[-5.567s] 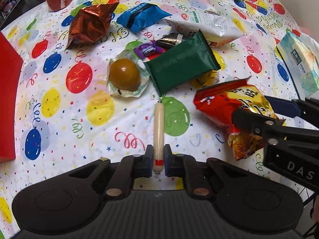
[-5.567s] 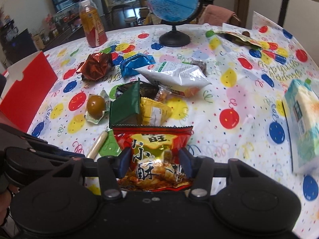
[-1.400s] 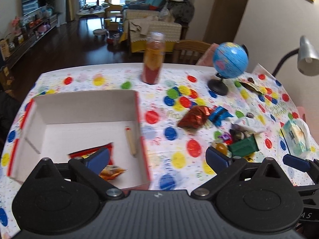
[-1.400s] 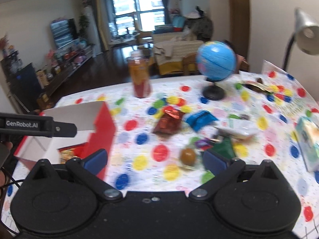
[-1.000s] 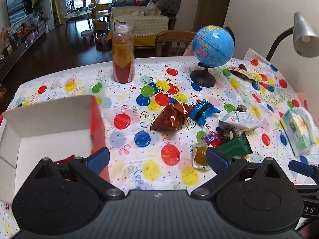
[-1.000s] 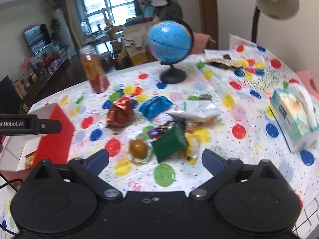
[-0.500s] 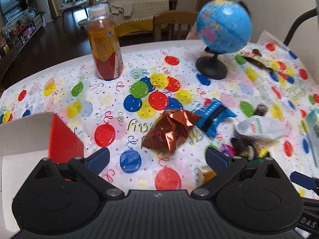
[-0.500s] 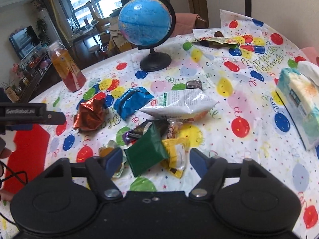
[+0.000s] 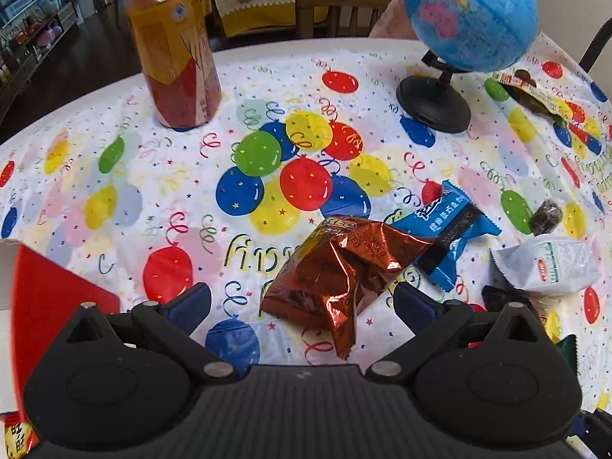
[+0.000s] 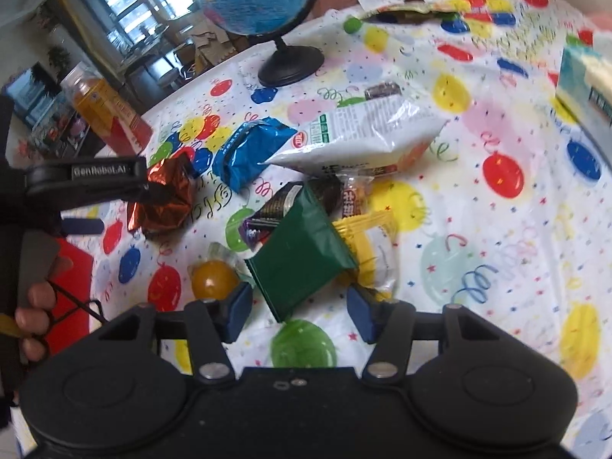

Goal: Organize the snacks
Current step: 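Grasp the green packet with the right tool while the left tool grasps the copper foil bag, then carry the green packet and copper foil bag into the box and release them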

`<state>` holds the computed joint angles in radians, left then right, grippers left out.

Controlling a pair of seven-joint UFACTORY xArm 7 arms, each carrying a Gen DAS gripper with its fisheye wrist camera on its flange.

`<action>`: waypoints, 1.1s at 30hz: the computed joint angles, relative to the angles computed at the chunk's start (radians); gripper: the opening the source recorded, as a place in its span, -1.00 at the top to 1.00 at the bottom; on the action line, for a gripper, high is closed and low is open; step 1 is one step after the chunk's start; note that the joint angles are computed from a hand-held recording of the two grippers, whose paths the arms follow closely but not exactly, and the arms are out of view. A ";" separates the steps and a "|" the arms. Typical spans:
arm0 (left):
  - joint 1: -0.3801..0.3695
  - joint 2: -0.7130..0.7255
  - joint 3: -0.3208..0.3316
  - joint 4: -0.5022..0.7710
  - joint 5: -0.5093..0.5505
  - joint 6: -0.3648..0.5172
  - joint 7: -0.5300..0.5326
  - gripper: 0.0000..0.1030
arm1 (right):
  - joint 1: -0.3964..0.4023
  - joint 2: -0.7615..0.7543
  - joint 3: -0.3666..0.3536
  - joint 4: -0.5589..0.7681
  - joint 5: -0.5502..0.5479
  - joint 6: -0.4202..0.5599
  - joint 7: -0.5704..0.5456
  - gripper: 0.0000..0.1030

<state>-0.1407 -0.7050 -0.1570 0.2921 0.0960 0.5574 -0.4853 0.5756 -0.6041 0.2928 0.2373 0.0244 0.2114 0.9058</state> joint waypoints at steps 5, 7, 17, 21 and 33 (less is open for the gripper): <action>-0.002 0.054 0.018 0.003 -0.019 -0.038 0.001 -0.88 | -0.024 0.030 0.011 -0.008 0.018 -0.062 0.058 0.18; -0.004 0.070 0.023 0.006 -0.026 -0.044 0.005 -0.72 | -0.030 0.042 0.013 -0.008 0.015 -0.080 0.071 0.28; -0.018 0.052 0.045 -0.010 -0.070 -0.066 0.039 0.06 | -0.030 0.044 0.019 -0.005 -0.010 -0.092 0.094 0.62; -0.015 0.019 0.037 -0.017 -0.069 -0.041 0.036 0.25 | -0.009 0.029 0.007 -0.013 -0.006 -0.104 0.087 0.79; -0.046 -0.281 0.051 -0.064 -0.121 0.203 0.019 0.36 | 0.022 -0.136 0.043 -0.025 -0.024 0.007 0.105 0.87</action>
